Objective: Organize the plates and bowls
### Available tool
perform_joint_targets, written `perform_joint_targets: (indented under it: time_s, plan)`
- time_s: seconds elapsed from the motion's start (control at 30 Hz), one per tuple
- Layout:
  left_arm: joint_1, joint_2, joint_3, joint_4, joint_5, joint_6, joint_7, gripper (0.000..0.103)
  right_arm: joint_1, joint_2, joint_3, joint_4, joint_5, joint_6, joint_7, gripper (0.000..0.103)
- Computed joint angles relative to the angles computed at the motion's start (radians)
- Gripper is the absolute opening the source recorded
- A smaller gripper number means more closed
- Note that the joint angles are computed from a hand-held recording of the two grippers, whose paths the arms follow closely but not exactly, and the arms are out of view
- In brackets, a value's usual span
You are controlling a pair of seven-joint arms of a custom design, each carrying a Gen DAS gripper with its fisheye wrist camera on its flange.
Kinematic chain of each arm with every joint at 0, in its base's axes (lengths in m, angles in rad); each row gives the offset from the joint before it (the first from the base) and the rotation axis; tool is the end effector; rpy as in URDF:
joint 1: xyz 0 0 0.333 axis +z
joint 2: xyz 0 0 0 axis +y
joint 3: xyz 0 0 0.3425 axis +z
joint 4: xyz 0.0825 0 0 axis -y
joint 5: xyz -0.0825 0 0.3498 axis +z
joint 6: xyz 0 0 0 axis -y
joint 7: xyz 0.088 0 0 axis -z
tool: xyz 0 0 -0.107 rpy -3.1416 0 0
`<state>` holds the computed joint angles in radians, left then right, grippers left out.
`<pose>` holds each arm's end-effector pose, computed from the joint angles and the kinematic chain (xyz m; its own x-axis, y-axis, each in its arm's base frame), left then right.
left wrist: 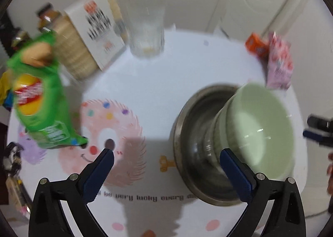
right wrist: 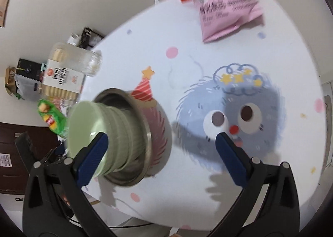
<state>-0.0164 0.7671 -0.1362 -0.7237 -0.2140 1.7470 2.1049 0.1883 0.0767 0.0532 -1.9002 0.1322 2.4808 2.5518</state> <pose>0.7455 -0.0838 0.5576 -0.6016 -0.7875 0.1337 -0.7678 0.5240 -0.3687 0.5743 0.1399 0.5546 -0.6219 -0.6298 -0.4653 -0.6403 0.7511 -0.1608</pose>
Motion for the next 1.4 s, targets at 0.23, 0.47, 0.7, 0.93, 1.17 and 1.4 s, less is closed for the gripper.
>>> perform_joint_targets:
  time_s: [0.23, 0.47, 0.7, 0.93, 1.17, 1.4]
  plan:
    - [-0.004, -0.286, 0.022, -0.370, -0.042, 0.235, -0.085, 0.103, 0.068, -0.031, 0.024, 0.126, -0.205, -0.184, 0.115, 0.103]
    - [-0.014, -0.419, 0.039, -0.499, -0.020, 0.225, -0.170, 0.103, 0.116, -0.064, 0.043, 0.228, -0.262, -0.428, 0.149, 0.103]
    - [-0.015, -0.499, 0.032, -0.555, 0.000, 0.225, -0.113, 0.103, 0.152, -0.040, 0.055, 0.348, -0.334, -0.592, 0.136, 0.103]
    - [-0.013, -0.506, 0.034, -0.539, 0.011, 0.183, -0.107, 0.103, 0.166, -0.029, 0.054, 0.395, -0.362, -0.618, 0.158, 0.103]
    - [-0.012, -0.517, 0.035, -0.551, 0.020, 0.185, -0.086, 0.103, 0.171, -0.026, 0.055, 0.395, -0.360, -0.613, 0.181, 0.103]
    - [-0.010, -0.507, 0.038, -0.533, 0.024, 0.180, -0.090, 0.103, 0.174, -0.026, 0.056, 0.398, -0.360, -0.618, 0.190, 0.103]
